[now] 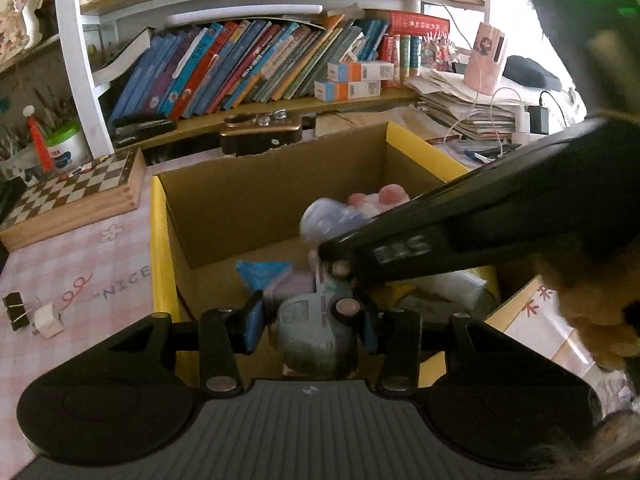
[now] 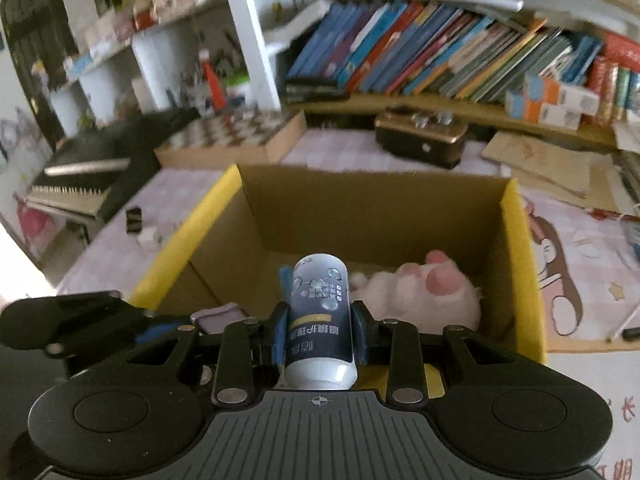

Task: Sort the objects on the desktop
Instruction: 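Lower the grey truck and dark bottle into the yellow box and open both tools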

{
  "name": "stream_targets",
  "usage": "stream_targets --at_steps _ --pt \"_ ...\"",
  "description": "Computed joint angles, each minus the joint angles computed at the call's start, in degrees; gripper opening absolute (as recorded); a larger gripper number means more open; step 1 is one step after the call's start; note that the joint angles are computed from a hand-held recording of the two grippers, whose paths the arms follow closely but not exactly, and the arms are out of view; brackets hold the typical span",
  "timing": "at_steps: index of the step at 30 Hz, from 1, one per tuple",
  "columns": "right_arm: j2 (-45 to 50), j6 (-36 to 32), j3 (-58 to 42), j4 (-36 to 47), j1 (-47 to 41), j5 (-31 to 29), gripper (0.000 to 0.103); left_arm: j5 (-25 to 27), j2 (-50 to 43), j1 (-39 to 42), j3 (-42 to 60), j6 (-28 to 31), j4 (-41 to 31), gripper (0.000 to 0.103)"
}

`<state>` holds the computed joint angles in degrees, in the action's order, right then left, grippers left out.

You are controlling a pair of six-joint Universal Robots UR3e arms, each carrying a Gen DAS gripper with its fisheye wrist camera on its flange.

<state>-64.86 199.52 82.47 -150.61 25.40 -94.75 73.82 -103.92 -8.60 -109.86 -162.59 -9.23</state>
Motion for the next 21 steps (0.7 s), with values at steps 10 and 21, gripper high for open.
stream_targets --at_steps 10,21 --pt "7.33 -6.99 -14.57 18.21 -3.06 9.71 0.033 2.00 0.95 -0.21 -2.20 -2.13 3.09 0.067" --pt "2.34 -4.61 -6.29 7.12 -2.52 8.49 0.052 0.61 6.16 0.93 -7.22 -2.33 5.69 0.086"
